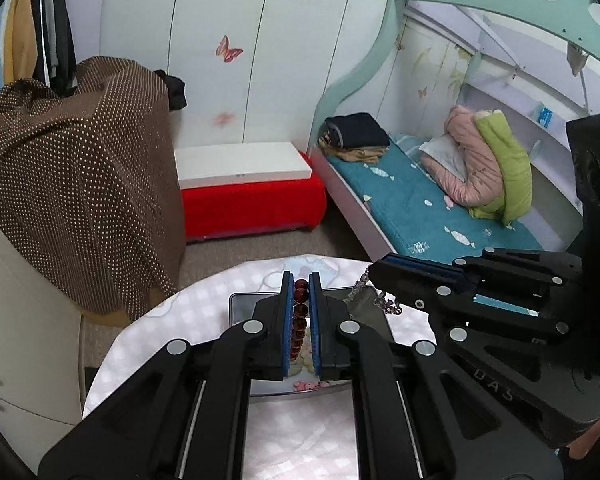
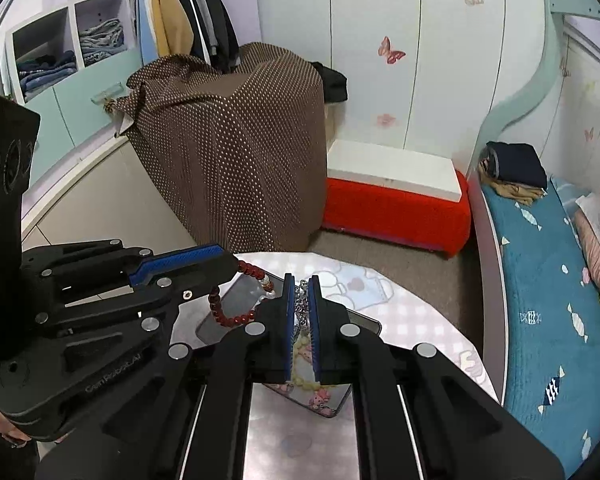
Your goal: Organize jewelry
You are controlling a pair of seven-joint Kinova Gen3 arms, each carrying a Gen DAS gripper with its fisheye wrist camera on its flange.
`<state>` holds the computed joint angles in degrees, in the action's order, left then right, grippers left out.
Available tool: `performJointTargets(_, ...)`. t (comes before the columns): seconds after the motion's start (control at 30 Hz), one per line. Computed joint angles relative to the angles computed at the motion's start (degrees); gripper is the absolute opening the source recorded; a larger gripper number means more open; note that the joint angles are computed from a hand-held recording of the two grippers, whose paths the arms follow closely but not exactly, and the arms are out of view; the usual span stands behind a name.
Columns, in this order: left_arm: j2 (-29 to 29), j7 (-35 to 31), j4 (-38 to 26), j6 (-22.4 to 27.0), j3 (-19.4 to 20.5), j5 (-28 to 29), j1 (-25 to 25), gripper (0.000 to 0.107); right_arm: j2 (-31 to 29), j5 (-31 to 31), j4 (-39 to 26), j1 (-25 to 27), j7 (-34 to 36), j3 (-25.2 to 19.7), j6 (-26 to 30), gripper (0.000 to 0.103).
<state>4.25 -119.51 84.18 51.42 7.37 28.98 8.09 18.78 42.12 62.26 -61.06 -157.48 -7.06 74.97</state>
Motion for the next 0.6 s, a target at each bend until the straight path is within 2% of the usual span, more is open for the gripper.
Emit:
performJointTargets(0.2,1.0,1.9,-0.2,-0.6,0.1,-2.1,0.4,0.011,0.1,-1.4,0.3,1.2,0.2,0.1,-0.7,0.006)
performJointTargets(0.23,1.0,1.8,-0.3,-0.6,0.1,-2.1,0.3,0.019,0.1,-1.5,0.3,1.2,0.1,0.2,-0.6,0.007)
performJointTargets(0.27,0.9,1.7,-0.2,-0.8,0.1,-2.1,0.3,0.030,0.2,-1.4,0.4,1.2,-0.1,0.3,-0.4,0.014)
performJointTargets(0.37,-0.1,2.2,0.4,-1.8,-0.1,-2.8,0.2,0.044,0.0,-1.3,0.7,1.1,-1.1,0.4,-0.1,0.021)
performJointTargets(0.4,-0.4,2.4,0.7,-2.1,-0.2,-2.8,0.2,0.048,-0.2,-1.2,1.0,1.1,-1.5,0.4,-0.2,0.027)
performJointTargets(0.43,-1.1,3.0,1.3,-3.0,-0.4,-3.1,0.1,0.058,-0.4,-0.7,1.5,0.9,-2.6,0.5,0.0,0.037)
performJointTargets(0.47,-1.7,3.6,1.8,-3.8,-0.7,-3.3,0.0,0.070,-0.7,-0.1,1.9,0.7,-3.6,0.6,0.3,0.052)
performJointTargets(0.5,-2.6,4.1,2.6,-4.9,-1.1,-2.9,-0.4,0.076,-1.1,0.6,2.5,0.4,-4.9,0.6,0.7,0.063)
performJointTargets(0.53,-3.3,4.0,3.3,-5.5,-1.5,-2.3,-0.7,0.089,-1.4,1.8,3.0,-0.2,-6.7,0.7,1.5,0.084)
performJointTargets(0.57,-4.3,3.4,4.3,-6.5,-2.0,-1.1,-1.1,0.097,-2.0,3.5,4.1,-0.9,-8.9,0.7,2.1,0.097)
performJointTargets(0.6,-5.6,3.2,5.5,-7.9,-2.5,-0.5,-1.4,0.097,-2.9,4.9,5.5,-1.1,-10.6,0.4,1.7,0.096)
